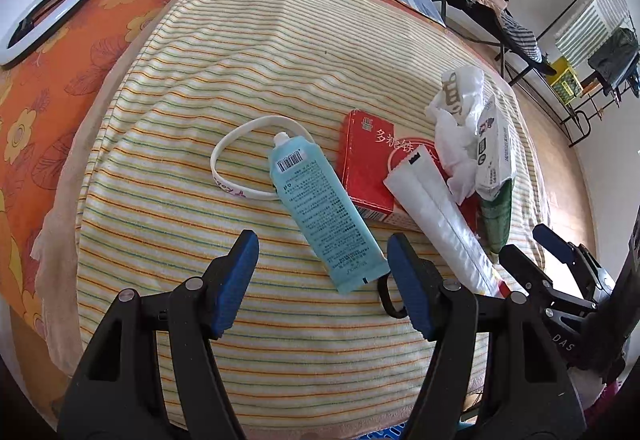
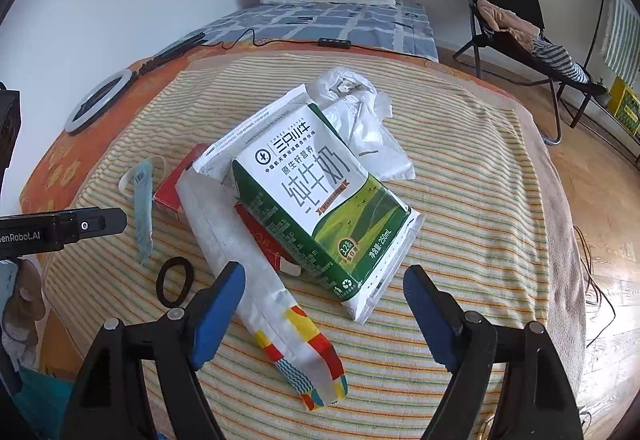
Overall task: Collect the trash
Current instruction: 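Grasp the green milk carton with the right gripper while the left grasps the blue tube, then carry the milk carton and blue tube over the basket and release both inside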
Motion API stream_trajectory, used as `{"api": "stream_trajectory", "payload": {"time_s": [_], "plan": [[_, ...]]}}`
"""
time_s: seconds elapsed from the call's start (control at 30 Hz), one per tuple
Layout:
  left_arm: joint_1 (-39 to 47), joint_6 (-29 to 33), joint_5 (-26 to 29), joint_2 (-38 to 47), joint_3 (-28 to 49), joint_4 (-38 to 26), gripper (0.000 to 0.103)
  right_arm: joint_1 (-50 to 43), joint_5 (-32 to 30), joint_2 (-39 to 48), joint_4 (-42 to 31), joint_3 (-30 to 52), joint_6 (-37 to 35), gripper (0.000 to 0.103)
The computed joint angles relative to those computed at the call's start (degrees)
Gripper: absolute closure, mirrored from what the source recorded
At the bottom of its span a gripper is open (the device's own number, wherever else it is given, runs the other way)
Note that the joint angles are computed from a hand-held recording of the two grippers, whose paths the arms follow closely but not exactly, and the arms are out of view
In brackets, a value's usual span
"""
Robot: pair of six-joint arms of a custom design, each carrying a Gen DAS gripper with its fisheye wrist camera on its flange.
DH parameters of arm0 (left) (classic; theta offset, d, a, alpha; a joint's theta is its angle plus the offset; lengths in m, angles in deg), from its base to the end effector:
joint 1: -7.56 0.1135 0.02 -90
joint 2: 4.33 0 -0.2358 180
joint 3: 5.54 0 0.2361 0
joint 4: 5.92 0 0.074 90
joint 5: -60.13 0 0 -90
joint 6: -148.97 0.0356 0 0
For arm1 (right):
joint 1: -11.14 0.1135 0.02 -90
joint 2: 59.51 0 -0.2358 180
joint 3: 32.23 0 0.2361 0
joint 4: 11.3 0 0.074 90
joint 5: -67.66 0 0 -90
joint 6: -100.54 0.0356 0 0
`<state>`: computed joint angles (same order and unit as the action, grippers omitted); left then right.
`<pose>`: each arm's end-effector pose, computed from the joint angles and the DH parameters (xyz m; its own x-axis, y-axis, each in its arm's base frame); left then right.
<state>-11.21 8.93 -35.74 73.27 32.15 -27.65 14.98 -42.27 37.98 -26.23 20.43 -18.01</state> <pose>0.1928 -0.0617 0.0960 -0.7452 -0.5521 -0.3741 -0.4626 0.8320 -0.3063 0.2709 0.0303 0.0880 -0.6452 -0.4936 -0.5831 -0.6177 0.7862 0.0180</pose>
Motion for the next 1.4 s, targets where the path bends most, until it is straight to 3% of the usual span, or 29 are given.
{"api": "stream_trajectory", "payload": {"time_s": [0.4,0.63,0.73,0.93,1.03,1.4], "plan": [[5.8,2.1,4.5,10.9,1.8,8.7,0.035,8.5,9.3,4.7,10.3,0.1,2.9,0.020],[7.8,3.9,6.8,11.6,1.2,11.0,0.049,10.7,11.5,7.6,12.3,1.6,3.2,0.021],[9.1,4.5,8.8,11.0,0.7,11.5,0.060,9.8,10.4,7.9,10.5,2.9,3.5,0.029],[8.4,3.9,7.5,8.2,-0.9,10.4,0.068,6.5,6.1,7.8,5.6,6.2,3.6,0.042],[7.9,4.0,7.4,7.5,-0.9,10.1,0.087,4.1,2.5,7.2,2.6,8.3,3.8,0.050],[6.3,4.5,6.1,8.7,0.1,10.7,0.090,0.8,0.2,9.0,-1.2,14.8,5.1,0.065]]}}
